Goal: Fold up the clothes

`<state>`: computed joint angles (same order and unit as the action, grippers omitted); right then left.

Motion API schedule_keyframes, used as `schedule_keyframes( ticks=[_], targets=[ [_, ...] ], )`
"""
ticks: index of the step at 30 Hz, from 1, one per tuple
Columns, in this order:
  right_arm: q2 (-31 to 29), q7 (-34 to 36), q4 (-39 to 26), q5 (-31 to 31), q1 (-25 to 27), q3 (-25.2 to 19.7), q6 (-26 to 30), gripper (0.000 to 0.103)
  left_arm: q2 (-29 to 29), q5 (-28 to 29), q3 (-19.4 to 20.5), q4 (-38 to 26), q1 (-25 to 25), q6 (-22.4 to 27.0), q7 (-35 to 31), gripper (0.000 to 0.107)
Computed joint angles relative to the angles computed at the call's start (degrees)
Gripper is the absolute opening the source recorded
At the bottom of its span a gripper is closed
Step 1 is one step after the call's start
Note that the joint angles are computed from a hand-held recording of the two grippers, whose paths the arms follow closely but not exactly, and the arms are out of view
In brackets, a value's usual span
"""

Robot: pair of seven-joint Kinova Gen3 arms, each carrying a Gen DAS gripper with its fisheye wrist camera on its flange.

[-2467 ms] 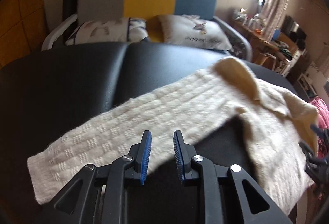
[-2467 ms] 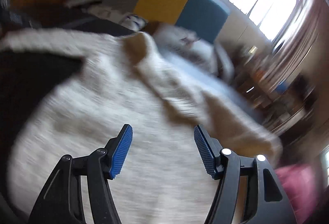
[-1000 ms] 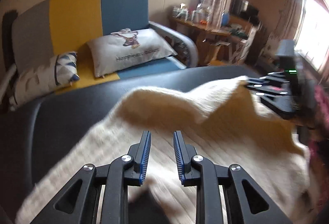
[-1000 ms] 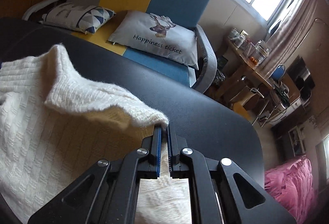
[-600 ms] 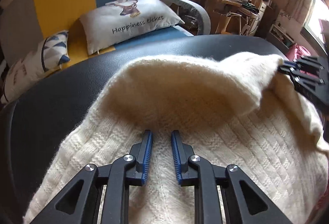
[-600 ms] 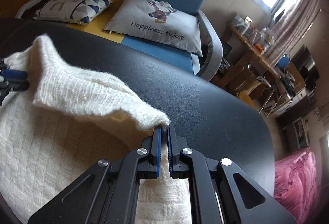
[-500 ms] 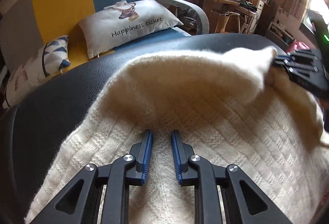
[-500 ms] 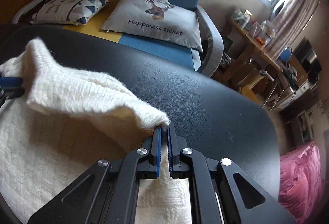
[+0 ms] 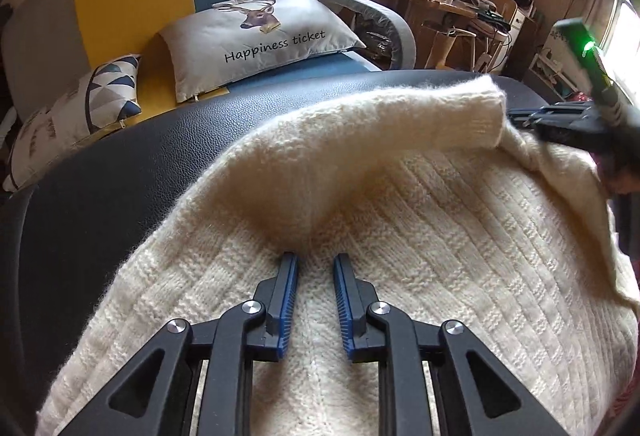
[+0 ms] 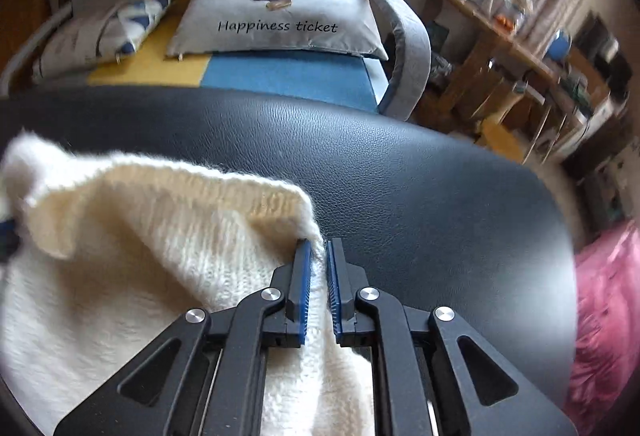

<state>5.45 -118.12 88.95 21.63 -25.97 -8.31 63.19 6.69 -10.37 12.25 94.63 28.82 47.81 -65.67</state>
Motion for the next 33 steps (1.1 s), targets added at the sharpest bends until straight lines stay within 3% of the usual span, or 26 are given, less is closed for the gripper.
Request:
schedule_keyframes(
  ticks=[4, 6, 9, 12, 14, 17, 21, 23, 28, 31, 33],
  targets=[
    [-6.51, -0.09, 1.73, 2.97, 1.49, -5.16, 0.83, 0.009, -0.31, 0.55, -0.12, 0.37, -0.35, -0.42, 0.01, 0.019],
    [-10.26, 2.40, 2.60, 2.60, 0.01, -5.47, 1.12, 0.009, -0.42, 0.64, -0.07, 0.55, -0.45, -0.63, -0.19, 0.019],
    [-13.57, 9.08, 2.76, -3.65, -6.99, 0.38, 1.15, 0.009, -0.62, 0.81, -0.04, 0.87, -0.61, -1.03, -0.43, 0.019],
    [-13.92, 14.93, 3.30, -10.64, -14.95, 6.00, 0.07, 0.009, -0.87, 1.16, -0.05, 1.43, -0.87, -1.80, -0.63, 0.019],
    [-12.02, 19.03, 2.91, -15.21, -17.07, 7.98, 0.01, 0.009, -1.01, 1.26, -0.05, 1.73, -0.97, -2.20, -0.49, 0.019],
    [-5.68, 18.74, 1.61, -16.85, -12.60, 4.55, -1.02, 0.009, -1.08, 1.53, 0.02, 1.91, -1.18, -2.48, -0.92, 0.019],
    [0.34, 9.94, -0.75, -11.09, -4.24, -3.14, -2.18, 0.009, -1.22, 4.07, -0.05, 2.08, -2.37, -2.87, -3.91, 0.019],
    [2.15, 6.32, -1.79, -9.59, -4.11, -1.95, -1.73, 0.009, -1.39, 4.56, -0.10, 2.41, -2.59, -3.31, -4.39, 0.019],
    [2.57, 4.86, -2.59, -11.02, -2.71, -0.92, -1.50, 0.007, -1.57, 3.30, -0.01, 2.26, -1.95, -3.05, -2.54, 0.019],
    [0.12, 6.40, -2.27, -12.28, -5.21, -0.04, -0.66, 0.009, -3.89, 5.03, -0.15, 3.31, -2.72, -2.41, -3.06, 0.019],
    [-3.74, 9.90, -0.06, -16.28, -5.70, -1.00, -1.12, 0.009, -7.44, 7.92, -0.46, 5.76, -4.04, -2.84, -4.81, 0.019]
  ],
)
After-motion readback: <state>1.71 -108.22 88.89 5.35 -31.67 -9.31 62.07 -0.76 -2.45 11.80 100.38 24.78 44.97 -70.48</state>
